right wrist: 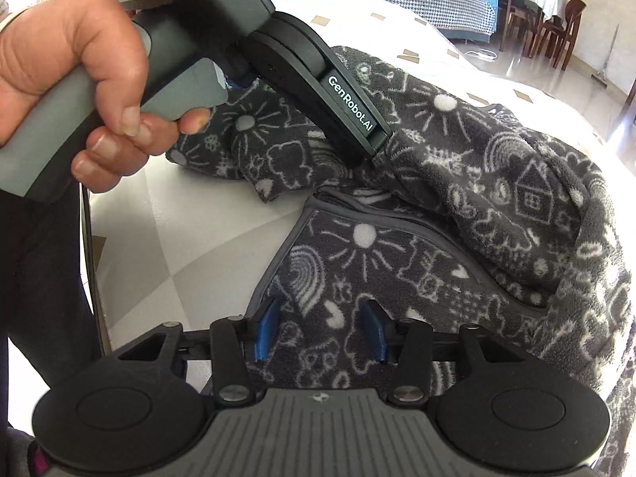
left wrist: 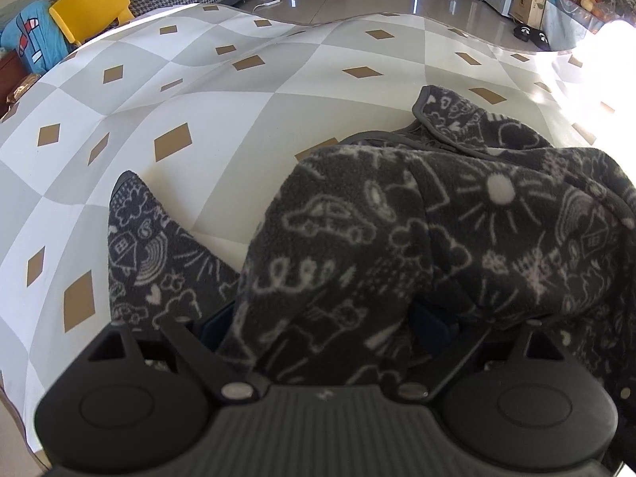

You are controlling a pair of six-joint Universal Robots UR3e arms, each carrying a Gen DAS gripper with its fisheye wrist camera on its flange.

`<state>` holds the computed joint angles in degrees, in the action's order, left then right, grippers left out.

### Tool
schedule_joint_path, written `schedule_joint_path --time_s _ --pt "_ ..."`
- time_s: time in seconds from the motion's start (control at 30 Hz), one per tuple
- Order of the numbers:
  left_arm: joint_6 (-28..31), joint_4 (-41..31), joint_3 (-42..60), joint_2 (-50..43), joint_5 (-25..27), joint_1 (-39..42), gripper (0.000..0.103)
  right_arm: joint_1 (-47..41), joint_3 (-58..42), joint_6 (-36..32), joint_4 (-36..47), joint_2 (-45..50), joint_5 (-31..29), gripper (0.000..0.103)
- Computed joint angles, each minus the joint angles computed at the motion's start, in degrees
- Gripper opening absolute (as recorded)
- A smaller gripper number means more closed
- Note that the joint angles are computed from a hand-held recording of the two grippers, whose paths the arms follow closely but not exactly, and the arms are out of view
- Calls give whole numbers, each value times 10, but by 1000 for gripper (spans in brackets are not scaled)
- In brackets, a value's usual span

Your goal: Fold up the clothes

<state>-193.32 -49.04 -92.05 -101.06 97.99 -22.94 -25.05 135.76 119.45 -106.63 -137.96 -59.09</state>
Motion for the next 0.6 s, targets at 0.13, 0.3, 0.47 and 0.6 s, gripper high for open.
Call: schedule_joint_path --time_s 0.13,0.3,0.47,0.6 --pt "-17 -1 18 -22 7 3 91 -3 1 4 -9 3 4 25" --pt "-20 -1 58 -59 24 -2 92 -22 -18 -25 24 17 17 18" --pt "-15 4 96 -97 41 -6 92 -62 -50 -90 118 13 43 16" --pt "-14 6 127 -123 56 -13 92 -82 -55 -130 161 -1 52 16"
